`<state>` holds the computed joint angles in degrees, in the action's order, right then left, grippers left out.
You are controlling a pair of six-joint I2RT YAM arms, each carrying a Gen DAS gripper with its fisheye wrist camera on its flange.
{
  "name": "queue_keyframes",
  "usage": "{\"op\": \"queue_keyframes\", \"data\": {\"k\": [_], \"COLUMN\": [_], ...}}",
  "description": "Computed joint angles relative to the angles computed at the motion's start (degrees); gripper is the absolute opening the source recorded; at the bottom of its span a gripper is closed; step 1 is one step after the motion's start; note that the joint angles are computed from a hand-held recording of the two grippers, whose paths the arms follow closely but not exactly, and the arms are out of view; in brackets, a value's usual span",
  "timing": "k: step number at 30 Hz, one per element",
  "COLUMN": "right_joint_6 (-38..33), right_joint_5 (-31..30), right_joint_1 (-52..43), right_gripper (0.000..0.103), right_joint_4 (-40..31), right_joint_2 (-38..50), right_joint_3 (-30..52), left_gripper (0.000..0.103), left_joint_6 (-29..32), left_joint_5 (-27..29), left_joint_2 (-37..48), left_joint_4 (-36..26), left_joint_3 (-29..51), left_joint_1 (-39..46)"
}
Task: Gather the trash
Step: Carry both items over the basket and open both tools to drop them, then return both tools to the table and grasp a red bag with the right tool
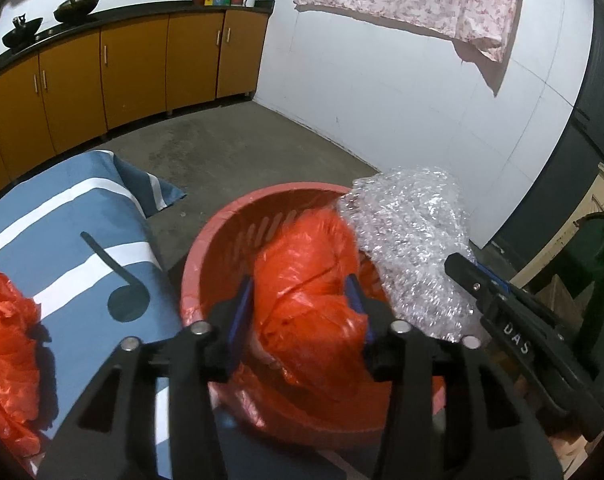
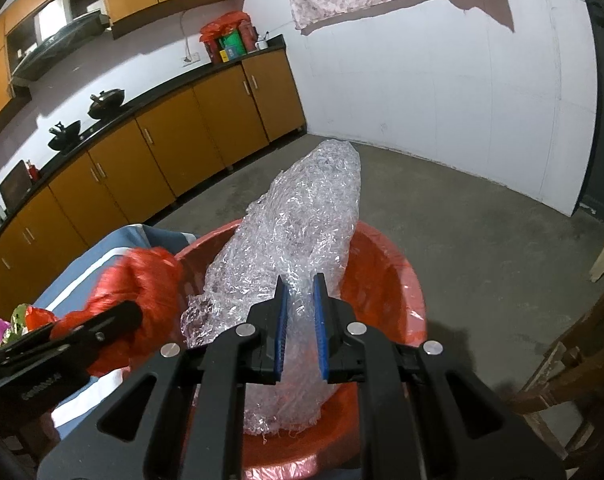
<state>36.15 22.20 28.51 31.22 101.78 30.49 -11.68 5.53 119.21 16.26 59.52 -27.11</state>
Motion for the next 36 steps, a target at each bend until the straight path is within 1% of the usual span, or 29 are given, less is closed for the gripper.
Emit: {"op": "queue_keyframes", "data": {"k": [1, 2, 3, 5, 8, 9, 11, 14, 19, 26, 28, 31, 34, 36], "right_joint_6": [-0.18, -0.23, -0.12, 0.19, 1.35, 1.54, 2.19, 2.82, 3.48, 4.22, 3.88, 3.61, 3.00, 1.64], "right_joint_5": [-0.25, -0.27, -0.03, 0.54, 3.30, 4.08, 6.96, 12.71, 16.09, 17.88, 18.63, 19.92, 19.78, 18.20], "right_joint_1": [-0.20, -0.29, -0.26, -0.37, 0.34, 0.44, 1.31, 3.73, 6.60, 11.96, 14.29, 17.90, 20.88, 22.50], "right_gripper": [0.023, 0.030, 0.035, 0.055, 0.068, 0.070, 0.083, 0.093, 0.095, 0.095, 0.095, 0.095, 0.095, 0.095], "right_joint_4": [0.26, 0.46, 1.08, 2.05, 2.47, 2.27, 1.92, -0.16, -3.59, -8.05, -9.91, -11.84, -12.64, -12.79], "right_joint_2": [0.13, 0.22, 0.22, -0.12, -1.83, -2.26, -3.43, -5.65, -7.30, -7.35, -6.98, -5.74, -3.88, -2.03], "right_joint_3": [-0.17, -0.34, -0.95, -2.07, -4.15, -4.49, -5.54, -6.59, -6.38, -3.06, -1.21, 1.89, 5.20, 8.40], "left_gripper": [0.054, 0.056, 0.057, 0.060, 0.063, 0.064, 0.073, 0.082, 0.087, 0.088, 0.088, 0.088, 0.088, 0.088], "left_joint_6": [-0.19, -0.32, -0.55, -0.74, -0.93, -1.05, -1.10, -0.37, 1.35, 2.92, 3.73, 4.45, 5.88, 7.56], "left_joint_5": [-0.12, -0.07, 0.10, -0.05, -0.62, -0.87, -1.98, -4.52, -8.13, -10.79, -11.02, -10.74, -9.39, -8.38], "left_joint_2": [0.33, 0.55, 0.91, 1.25, 0.81, 0.19, -1.45, -4.83, -11.46, -22.78, -26.44, -31.88, -38.45, -42.78], "left_joint_4": [-0.01, -0.05, -0.25, -0.17, -0.05, 0.49, 1.92, 5.07, 8.91, 12.92, 14.02, 13.98, 13.24, 13.07], "left_joint_3": [0.32, 0.49, 0.85, 0.76, -0.07, -1.02, -3.28, -8.01, -16.33, -28.74, -32.62, -37.47, -42.50, -45.79], "left_joint_1": [-0.05, 0.04, 0.19, 0.53, 1.14, 1.39, 1.63, 1.82, 2.22, 5.32, 7.27, 10.87, 16.65, 21.26]}}
